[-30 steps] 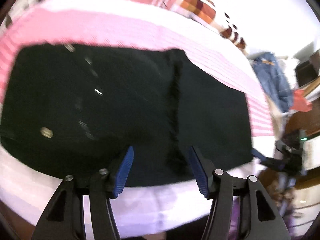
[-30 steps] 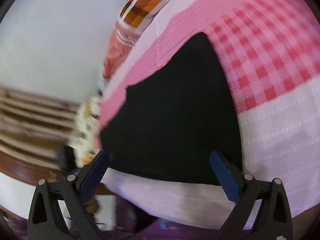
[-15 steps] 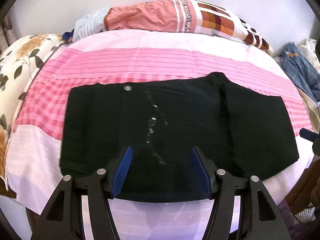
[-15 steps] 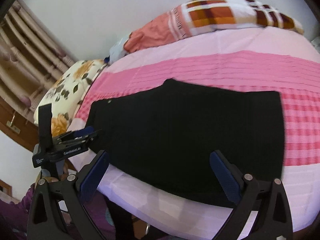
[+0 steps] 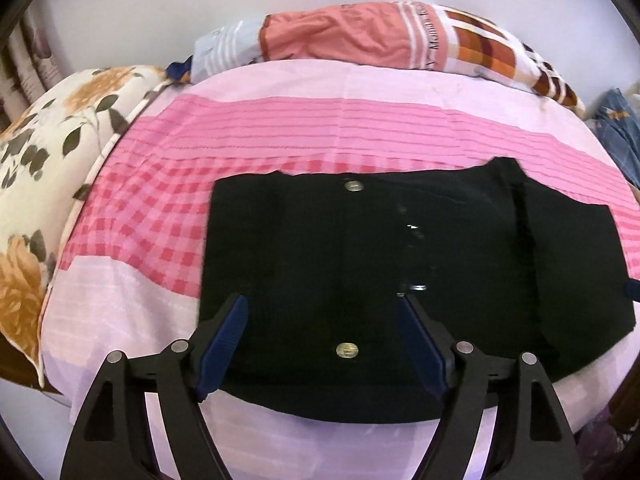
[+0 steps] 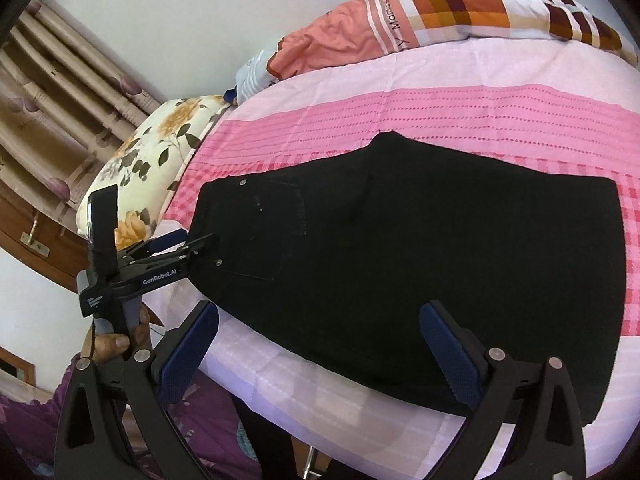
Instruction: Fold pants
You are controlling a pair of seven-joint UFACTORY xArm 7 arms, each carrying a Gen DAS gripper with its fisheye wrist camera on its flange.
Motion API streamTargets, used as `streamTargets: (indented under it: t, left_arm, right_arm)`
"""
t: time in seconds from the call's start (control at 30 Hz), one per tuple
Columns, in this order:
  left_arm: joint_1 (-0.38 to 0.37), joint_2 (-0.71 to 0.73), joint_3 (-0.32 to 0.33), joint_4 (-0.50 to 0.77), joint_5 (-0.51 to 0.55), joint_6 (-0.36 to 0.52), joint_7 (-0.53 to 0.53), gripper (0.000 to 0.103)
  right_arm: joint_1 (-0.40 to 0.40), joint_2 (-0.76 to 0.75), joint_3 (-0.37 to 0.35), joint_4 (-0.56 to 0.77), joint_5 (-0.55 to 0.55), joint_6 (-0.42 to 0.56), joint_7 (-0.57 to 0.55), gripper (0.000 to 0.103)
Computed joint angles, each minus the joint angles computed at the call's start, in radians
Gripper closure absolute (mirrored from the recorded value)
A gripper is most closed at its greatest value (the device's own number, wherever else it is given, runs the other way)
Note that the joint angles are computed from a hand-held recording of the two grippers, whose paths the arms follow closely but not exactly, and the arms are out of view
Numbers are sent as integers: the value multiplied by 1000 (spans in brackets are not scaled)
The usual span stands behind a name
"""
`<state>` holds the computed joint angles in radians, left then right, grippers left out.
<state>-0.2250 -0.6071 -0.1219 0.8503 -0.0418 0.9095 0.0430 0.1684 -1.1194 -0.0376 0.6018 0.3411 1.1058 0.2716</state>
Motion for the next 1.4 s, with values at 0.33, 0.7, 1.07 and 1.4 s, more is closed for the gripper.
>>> streamTargets:
  t: [0.33, 0.7, 1.07, 1.4]
  left_arm:
    - [-47, 173, 308, 99, -340, 51, 333, 25]
    - [-13, 418, 362, 306, -580, 378, 700, 24]
    - [77, 430, 179, 341, -514, 374, 724, 53]
    - [116, 344, 161, 327, -601, 392, 608, 75]
  right_arm:
    - [12, 31, 1, 0, 19, -3, 12, 3]
    - [25, 78, -9, -9, 63, -20, 29, 3]
    - [51, 101, -4, -12, 100, -59, 33, 3]
    - [92, 89, -68, -65, 213, -171, 1, 3]
